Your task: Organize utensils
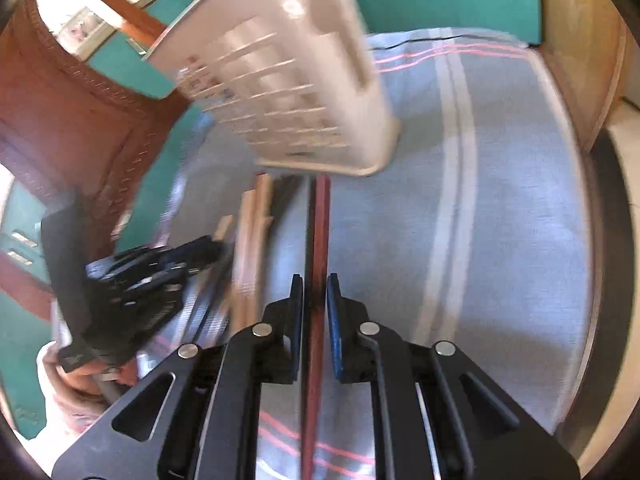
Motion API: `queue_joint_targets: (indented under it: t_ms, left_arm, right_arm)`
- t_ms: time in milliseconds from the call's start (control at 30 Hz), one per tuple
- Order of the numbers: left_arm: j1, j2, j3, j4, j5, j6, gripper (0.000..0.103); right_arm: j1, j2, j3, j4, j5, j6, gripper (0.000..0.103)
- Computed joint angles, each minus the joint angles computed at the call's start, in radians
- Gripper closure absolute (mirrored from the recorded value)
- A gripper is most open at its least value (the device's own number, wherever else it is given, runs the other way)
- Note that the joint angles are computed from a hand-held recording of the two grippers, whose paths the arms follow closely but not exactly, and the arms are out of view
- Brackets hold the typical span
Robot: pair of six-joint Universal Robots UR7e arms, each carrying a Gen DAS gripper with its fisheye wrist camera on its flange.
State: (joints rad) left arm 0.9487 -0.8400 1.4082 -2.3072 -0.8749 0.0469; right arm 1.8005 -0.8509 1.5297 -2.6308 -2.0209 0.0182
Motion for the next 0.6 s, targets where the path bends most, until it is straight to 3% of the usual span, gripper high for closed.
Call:
queue_joint_targets:
  t_ms: [100,300,500,600]
  left_arm:
    - [-0.001,0.001,-0.002,0.003,0.013,-0.011,0.078]
    - [0.002,0.006,-0.009,0.003,0.017,-0.01,0.077]
    - [0.002,0.013,-0.016,0.002,0.027,-0.019,0.079]
    - [0.003,0.018,-0.023,0.004,0.03,-0.019,0.08]
  right_arm:
    - [0.003,0.002,0.003,0.001,-0.046,0.008,0.089]
    - [0.038,0.076,-0.045,-0.019,-0.14,-0.083,0.086]
    - [0.067,0.165,-0.121,-0.041,-0.283,-0.138,0.086]
    - [0.059,0.162,-0.13,-0.02,-0.264,-0.115,0.086]
